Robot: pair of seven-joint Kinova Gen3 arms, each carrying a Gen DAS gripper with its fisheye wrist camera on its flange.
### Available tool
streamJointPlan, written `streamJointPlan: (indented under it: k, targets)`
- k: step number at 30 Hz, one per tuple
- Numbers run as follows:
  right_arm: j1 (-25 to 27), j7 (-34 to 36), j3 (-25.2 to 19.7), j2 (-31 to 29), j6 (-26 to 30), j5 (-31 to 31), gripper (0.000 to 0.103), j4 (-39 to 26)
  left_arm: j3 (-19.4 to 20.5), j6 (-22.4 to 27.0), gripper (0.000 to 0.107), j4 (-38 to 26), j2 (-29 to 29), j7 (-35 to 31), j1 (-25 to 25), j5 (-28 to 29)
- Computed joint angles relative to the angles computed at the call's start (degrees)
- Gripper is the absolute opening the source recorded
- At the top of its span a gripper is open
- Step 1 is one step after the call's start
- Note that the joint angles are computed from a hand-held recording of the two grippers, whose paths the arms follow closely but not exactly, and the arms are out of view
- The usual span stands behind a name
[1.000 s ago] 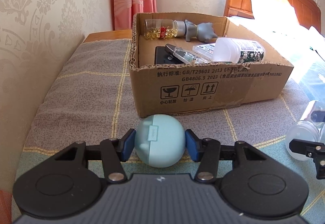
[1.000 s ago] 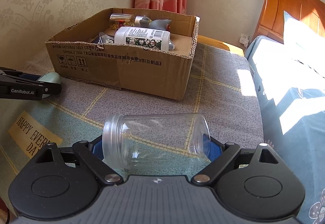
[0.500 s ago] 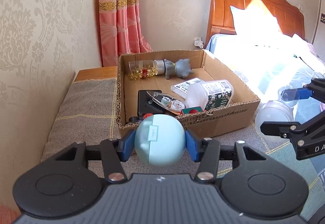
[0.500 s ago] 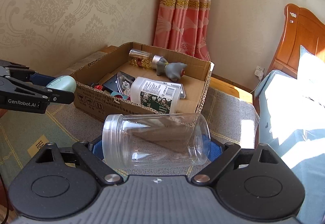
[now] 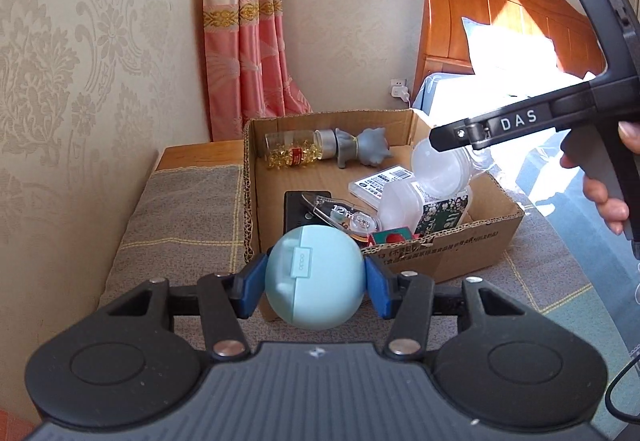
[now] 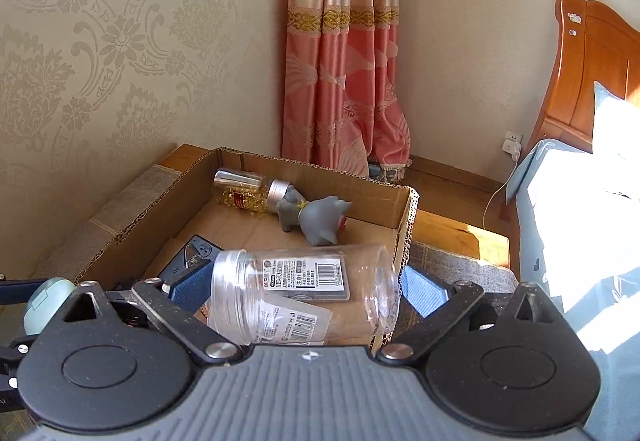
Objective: Organize rigid objects
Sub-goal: 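Lower the clear jar into the box and open the right gripper while the left carries the teal case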
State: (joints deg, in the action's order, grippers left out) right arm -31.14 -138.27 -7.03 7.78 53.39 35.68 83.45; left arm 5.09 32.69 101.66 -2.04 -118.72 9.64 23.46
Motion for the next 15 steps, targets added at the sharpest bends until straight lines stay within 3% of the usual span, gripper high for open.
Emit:
streamJointPlan:
  k: [15]
  targets:
    - [-1.14, -10.54, -3.37, -4.38, 1.53, 2.41, 0.103, 6.26, 1.3, 0.32, 0.052, -3.64, 2.86, 1.18, 0.28, -2.4]
